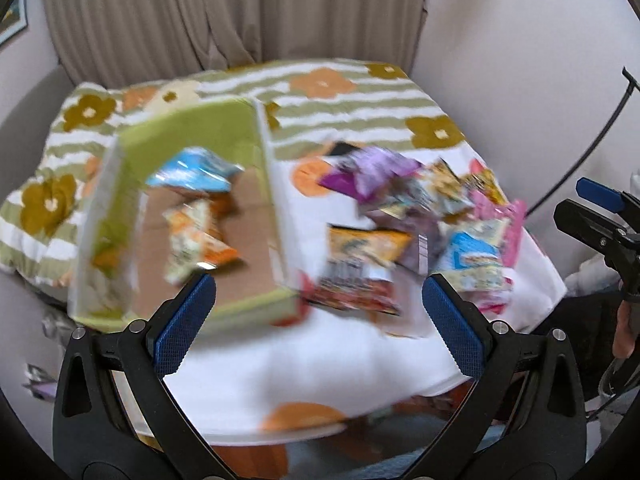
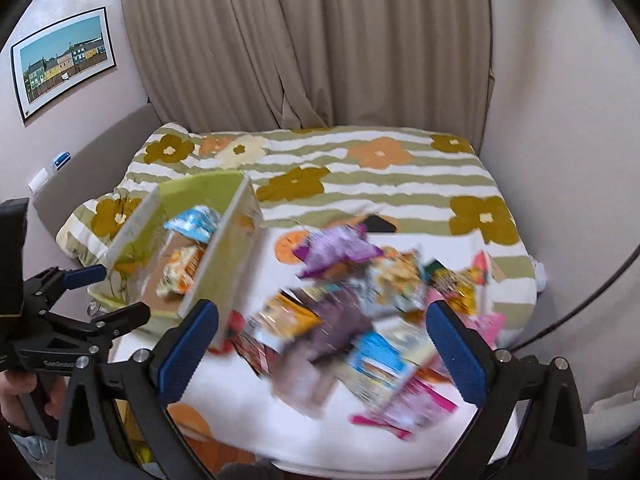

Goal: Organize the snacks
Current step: 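Move both tools back toward the snack pile, then grasp the white wrapped packet with the left tool while the right tool grasps the pink-white packet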

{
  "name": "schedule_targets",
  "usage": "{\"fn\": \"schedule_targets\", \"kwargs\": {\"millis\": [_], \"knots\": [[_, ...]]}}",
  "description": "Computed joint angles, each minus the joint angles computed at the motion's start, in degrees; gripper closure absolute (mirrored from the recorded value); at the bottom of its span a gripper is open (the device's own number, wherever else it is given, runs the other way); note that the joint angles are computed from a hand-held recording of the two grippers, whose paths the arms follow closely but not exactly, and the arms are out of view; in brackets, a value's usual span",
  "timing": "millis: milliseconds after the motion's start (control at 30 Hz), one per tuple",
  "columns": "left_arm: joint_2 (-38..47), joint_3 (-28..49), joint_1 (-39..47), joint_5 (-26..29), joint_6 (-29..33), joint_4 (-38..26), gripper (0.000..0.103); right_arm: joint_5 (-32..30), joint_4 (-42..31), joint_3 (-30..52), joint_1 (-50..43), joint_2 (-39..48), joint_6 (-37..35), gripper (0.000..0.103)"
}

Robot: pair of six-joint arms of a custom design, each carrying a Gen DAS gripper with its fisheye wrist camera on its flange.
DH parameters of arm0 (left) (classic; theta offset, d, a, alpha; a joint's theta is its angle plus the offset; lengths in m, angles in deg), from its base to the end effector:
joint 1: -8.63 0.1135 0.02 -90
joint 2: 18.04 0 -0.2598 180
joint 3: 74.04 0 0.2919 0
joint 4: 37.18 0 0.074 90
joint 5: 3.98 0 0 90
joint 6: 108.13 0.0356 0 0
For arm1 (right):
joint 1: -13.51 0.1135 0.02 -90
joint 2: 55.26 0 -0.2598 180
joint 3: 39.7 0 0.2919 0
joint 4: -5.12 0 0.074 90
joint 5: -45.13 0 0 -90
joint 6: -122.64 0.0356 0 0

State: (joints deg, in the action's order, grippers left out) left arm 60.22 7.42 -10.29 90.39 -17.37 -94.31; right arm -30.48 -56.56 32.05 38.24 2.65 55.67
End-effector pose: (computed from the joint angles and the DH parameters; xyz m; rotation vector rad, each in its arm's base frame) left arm 0.3047 -0.1073 0.2957 0.4620 2.4800 -0.2247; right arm 0.2201 0.0916 0.3230 0.0802 2.3725 0.0963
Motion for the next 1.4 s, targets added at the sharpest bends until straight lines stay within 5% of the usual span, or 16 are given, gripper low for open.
{"fn": "schedule_targets", "kwargs": {"millis": [367, 633, 1033, 1267, 1400], "knots": [[5.04, -7.71, -16.50, -9.14, -15.34, 7.68, 0.001, -17.72, 0.14, -16.11, -20.22, -11.94, -15.43, 0.000], [14.64, -11.91, -19.63, -11.09, -16.36, 20.67, 0.001, -23.69, 8.20, -28.41, -27.34, -12.42, -24.94, 0.000], [29.57, -6.53, -19.47, -11.96, -13.24, 29.21, 0.002, -20.28, 20.38, -35.56, -23.32, -5.39, -30.76, 0.000], [31.78, -5.14, -18.87, -10.29, -11.18, 31.25, 0.035, -21.19, 23.32, -35.58, -24.68, -1.16, -32.64, 0.000], [33.60, -1.89, -18.95, -10.08, -10.69, 29.44, 0.043, -22.89, 24.38, -34.90, -25.71, 2.41, -33.52, 0.000]]}}
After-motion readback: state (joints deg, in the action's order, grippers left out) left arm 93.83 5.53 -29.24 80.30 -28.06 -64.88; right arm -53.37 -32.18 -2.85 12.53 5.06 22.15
